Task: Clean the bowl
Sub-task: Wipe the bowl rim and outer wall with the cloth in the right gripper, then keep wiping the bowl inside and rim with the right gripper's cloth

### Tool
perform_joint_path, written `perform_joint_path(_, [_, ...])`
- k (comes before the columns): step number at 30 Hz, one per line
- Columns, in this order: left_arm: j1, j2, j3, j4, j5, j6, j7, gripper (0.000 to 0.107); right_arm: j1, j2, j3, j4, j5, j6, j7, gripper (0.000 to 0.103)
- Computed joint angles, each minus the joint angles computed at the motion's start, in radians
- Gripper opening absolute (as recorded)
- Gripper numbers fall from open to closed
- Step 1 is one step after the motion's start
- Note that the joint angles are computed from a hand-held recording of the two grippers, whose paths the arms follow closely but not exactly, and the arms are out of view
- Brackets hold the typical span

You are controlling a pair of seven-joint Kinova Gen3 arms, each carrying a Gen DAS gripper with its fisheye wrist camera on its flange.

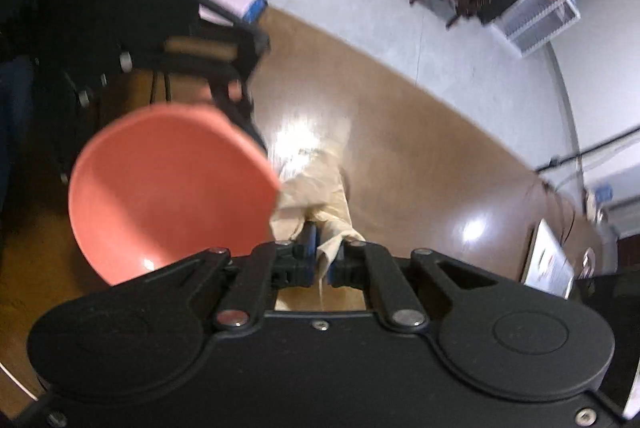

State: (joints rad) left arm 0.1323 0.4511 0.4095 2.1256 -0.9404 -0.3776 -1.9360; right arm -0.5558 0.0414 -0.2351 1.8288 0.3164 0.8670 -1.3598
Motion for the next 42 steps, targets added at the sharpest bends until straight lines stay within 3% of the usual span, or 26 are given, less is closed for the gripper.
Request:
perform_joint_path(11, [-0.012,0.003,0.015,-0.005,-0.01,0.018,0.017,0.099,0.033,-0.058,-0.002,0.116,-0.131,0.063,0.1,0.006])
perform_joint_path(20, [-0.022,0.0,0.031,-0.007,-0.025,0.019,0.055,0.099,0.005,-0.084,-0.028,0.123,-0.268,0.121,0.183,0.006])
perform_joint_path(34, [0.001,-0.008,-0.006,0.004,-0.018,-0.004,0.031,0.099,-0.021,-0.088,-0.032,-0.019,-0.398,0.122,0.328,0.005])
perform_joint_path(42, [0.004,-0.008,-0.01,0.008,-0.017,-0.012,0.025,0.099,-0.013,-0.05,-0.027,-0.115,-0.308,0.067,0.317,0.005])
